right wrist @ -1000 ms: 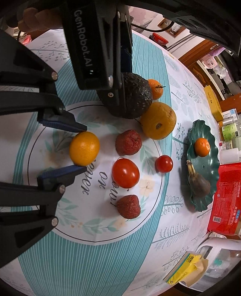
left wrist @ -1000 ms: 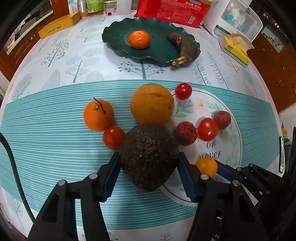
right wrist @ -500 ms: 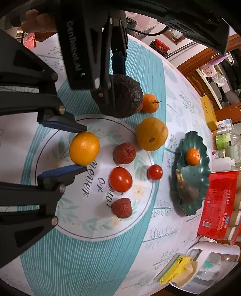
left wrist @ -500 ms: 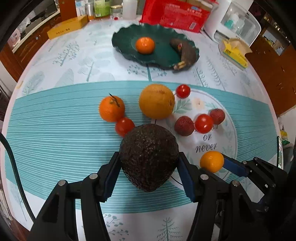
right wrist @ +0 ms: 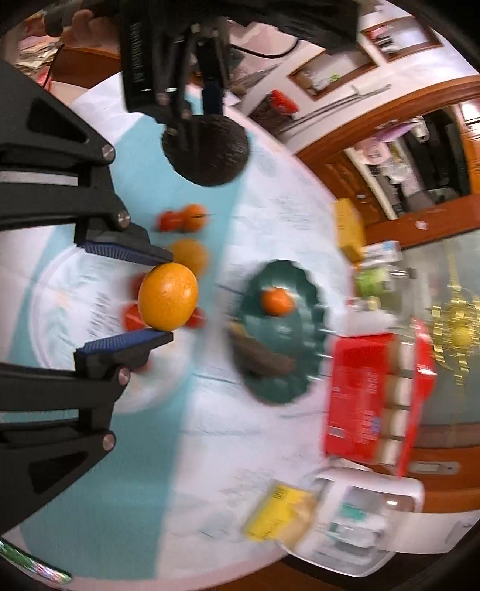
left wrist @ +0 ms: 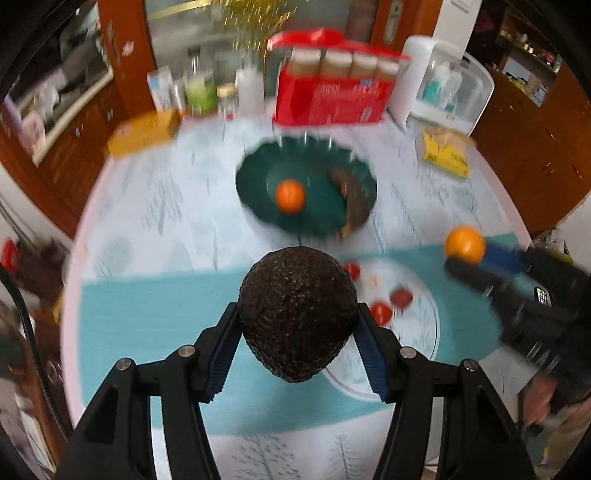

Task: Organize fruits
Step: 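Place the avocado and small orange onto the green plate and release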

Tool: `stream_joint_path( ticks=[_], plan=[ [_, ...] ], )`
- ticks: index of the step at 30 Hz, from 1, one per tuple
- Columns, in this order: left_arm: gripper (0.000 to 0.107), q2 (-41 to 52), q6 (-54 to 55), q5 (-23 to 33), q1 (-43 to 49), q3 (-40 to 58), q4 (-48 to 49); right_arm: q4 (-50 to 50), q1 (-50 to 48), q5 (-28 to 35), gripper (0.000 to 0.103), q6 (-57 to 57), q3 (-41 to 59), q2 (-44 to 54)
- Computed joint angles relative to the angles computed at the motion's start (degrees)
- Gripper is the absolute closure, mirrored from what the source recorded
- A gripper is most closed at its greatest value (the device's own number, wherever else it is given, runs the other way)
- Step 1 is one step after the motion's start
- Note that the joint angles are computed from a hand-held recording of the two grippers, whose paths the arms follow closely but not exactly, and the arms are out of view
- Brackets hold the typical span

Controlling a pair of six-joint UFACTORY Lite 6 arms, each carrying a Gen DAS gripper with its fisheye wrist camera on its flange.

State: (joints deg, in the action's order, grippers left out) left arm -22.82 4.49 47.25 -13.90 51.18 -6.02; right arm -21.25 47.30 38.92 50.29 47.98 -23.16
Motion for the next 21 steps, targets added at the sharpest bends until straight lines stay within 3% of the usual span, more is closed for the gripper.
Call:
stream_joint_path(
  ticks=[7, 12, 16, 21],
  plan=[
    [0.048, 21.0, 4.2, 7.7, 2.2, 30.6, 0.3, 10.5, -15.2, 7.7, 0.068, -23.5, 31.8, 16.5],
    [0.048, 36.9, 4.1, 9.7, 2.4, 47.8, 0.9, 14.1, -21.1, 11.0, 0.068, -30.3, 51.0, 32.1],
    [0.048, 50.5, 4.4, 9.6, 3.5, 58.7, -1.1, 16.3, -23.6, 11.0, 0.067, -31.1, 59.2, 43.0],
    [0.048, 64.1, 3.2, 3.4, 3.7, 65.4, -2.1, 22.5, -26.3, 6.3, 0.067, -32.7, 60.8, 54.8]
  ],
)
